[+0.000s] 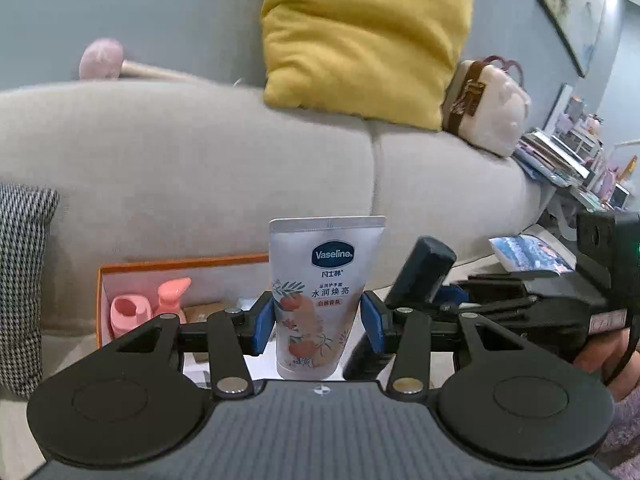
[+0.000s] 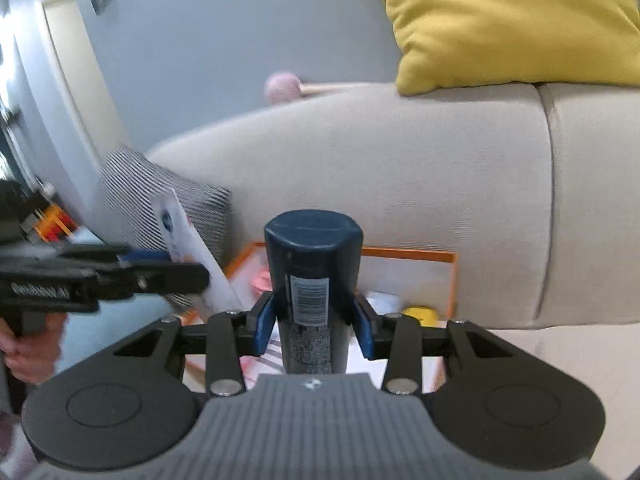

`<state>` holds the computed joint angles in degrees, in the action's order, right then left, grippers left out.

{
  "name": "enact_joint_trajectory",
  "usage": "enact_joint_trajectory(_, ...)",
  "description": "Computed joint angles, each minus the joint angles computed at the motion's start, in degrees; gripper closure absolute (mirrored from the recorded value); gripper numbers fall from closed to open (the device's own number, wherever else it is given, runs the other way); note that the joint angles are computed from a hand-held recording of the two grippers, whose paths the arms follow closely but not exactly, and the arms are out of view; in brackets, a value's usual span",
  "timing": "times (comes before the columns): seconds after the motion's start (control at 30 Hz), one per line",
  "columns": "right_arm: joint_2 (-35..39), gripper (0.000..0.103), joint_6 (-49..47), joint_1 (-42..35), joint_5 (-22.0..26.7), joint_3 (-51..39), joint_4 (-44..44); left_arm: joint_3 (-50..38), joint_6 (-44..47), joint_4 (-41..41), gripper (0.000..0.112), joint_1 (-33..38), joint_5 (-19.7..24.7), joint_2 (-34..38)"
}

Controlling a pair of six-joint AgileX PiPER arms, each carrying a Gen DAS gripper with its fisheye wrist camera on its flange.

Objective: Organize rigid objects
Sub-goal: 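Lift and carry the Vaseline tube and spray can over the orange shoebox, then lower the tube and spray can into the shoebox beside the tape measure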

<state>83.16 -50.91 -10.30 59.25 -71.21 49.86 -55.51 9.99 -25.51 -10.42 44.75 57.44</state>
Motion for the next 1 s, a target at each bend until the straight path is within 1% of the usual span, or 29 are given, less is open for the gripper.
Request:
enact_joint_trajectory(0.1,0.2,0.06,3.9,3.3,-3.8,1.6,-6.3,2.9,3.0,-2.8,0.06,1.7,-1.6,0.4)
enact_joint_trajectory(0.2,1.8,0.06,6.3,5.6,-5.3,2.1,-10.1,4.4,5.8,-6.0,0.06,2.8,-1.9,3.2)
enact_joint_trajectory(0.3,4.0,0.06,9.2,9.2,-7.4,0.7,-15.9,5.3,10.1,-9.9,0.06,3.7,-2.2,6.3)
enact_joint_trajectory(0.37,5.4,0.06,11.2,11.4,-7.5,-0.6,-19.9,5.3,11.1,-10.9,0.06,4.2,-2.0,8.4)
enact_joint_trajectory(0.47,8.2,0.06,15.2,14.5,-6.4,-3.4,-25.0,5.3,14.0,-13.0,0.06,5.7,-0.6,11.4)
enact_joint_trajectory(0.5,10.1,0.06,16.4,15.7,-6.4,-5.1,-26.4,5.0,14.9,-13.6,0.06,6.3,0.3,12.5)
enact_joint_trajectory(0.6,12.8,0.06,18.7,17.5,-4.4,-7.9,-29.4,4.7,18.4,-15.5,0.06,8.0,2.3,14.7)
enact_joint_trajectory(0.7,16.0,0.061,21.8,18.5,-0.5,-11.6,-31.9,4.3,19.1,-14.6,0.06,8.4,2.8,15.7)
enact_joint_trajectory(0.77,18.0,0.061,23.4,19.2,1.3,-13.6,-33.2,3.6,17.9,-13.5,0.06,8.2,2.9,16.5)
enact_joint_trajectory(0.8,17.5,0.061,23.1,18.6,1.6,-12.6,-33.3,3.3,17.8,-13.2,0.06,8.3,3.1,16.9)
enact_joint_trajectory(0.87,19.0,0.061,24.0,19.4,2.2,-13.7,-34.4,2.9,18.3,-13.5,0.06,8.8,3.3,17.7)
enact_joint_trajectory(1.0,19.7,0.061,25.1,20.8,2.4,-15.2,-36.0,1.7,18.0,-13.6,0.06,10.2,3.9,19.9)
